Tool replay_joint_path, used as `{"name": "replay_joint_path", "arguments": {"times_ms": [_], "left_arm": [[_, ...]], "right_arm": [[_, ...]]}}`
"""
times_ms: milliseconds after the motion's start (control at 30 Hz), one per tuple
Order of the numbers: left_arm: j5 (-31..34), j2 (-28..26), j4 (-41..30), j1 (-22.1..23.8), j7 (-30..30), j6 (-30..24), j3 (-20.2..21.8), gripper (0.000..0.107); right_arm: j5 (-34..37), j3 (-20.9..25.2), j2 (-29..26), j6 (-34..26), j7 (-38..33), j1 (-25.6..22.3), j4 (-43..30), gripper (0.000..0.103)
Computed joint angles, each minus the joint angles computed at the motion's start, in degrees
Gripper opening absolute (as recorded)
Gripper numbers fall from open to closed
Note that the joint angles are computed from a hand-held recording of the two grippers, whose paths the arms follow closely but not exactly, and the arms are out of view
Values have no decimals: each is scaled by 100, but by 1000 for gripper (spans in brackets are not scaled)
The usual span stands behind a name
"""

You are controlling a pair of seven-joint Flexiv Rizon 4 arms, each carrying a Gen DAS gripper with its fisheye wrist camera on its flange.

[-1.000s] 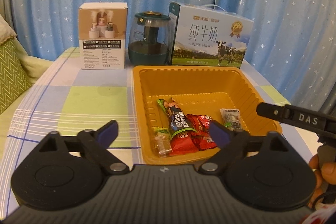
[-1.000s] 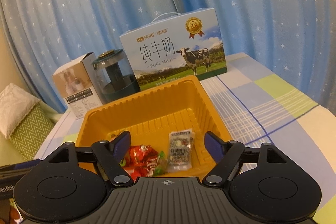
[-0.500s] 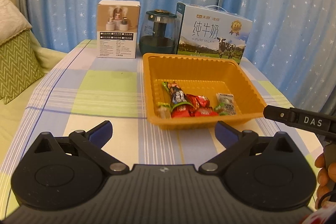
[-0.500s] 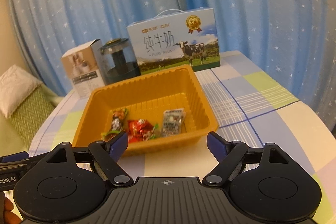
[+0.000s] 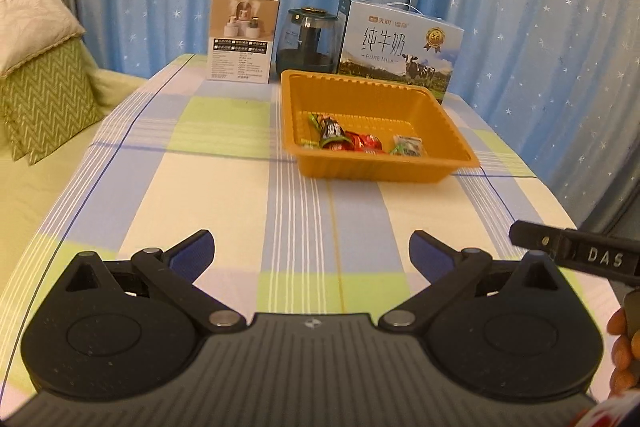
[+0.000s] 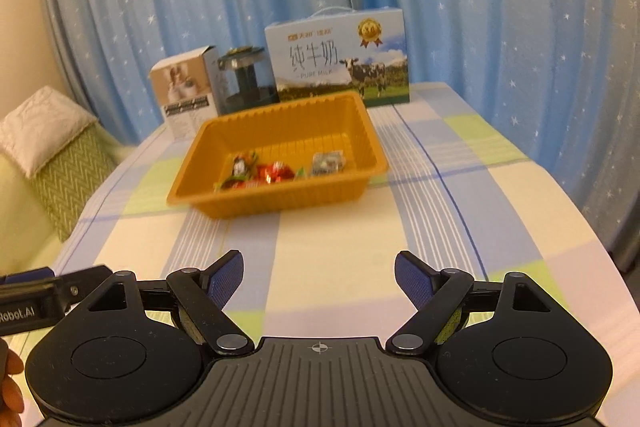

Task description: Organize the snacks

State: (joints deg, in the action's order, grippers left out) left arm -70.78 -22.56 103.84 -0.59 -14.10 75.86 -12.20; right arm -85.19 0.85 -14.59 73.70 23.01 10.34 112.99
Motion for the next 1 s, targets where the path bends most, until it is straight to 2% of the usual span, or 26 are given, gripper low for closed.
{"name": "replay_joint_path", "arguments": {"times_ms": [133,300,467,667,800,1000], "left_arm": [[-175,491,564,-110,42,61,167,103],[490,1009,1126,-269,-724,73,585,103],[896,1471,1511,-280,-1096,-87,809,103],[1037,1951,1818,-374,-1316,-224,1029,103],[1204,2189,1950,-461,-1336,-295,1155,103],[1247,2478,2160,-609,-1243,-409,1292,103]], "right_arm": [[392,203,350,-201,-220,85,396,83],[856,434,791,-407,-482,207,787,83],[1392,676,1161,-654,-879,347,1038,83],[1936,920,1538,-796,-1212,461,1243,83],[2399,1086,1718,-900,-1583,557,1340,83],[2697,1296,1985,-1251,-1851,668,1446,83]]}}
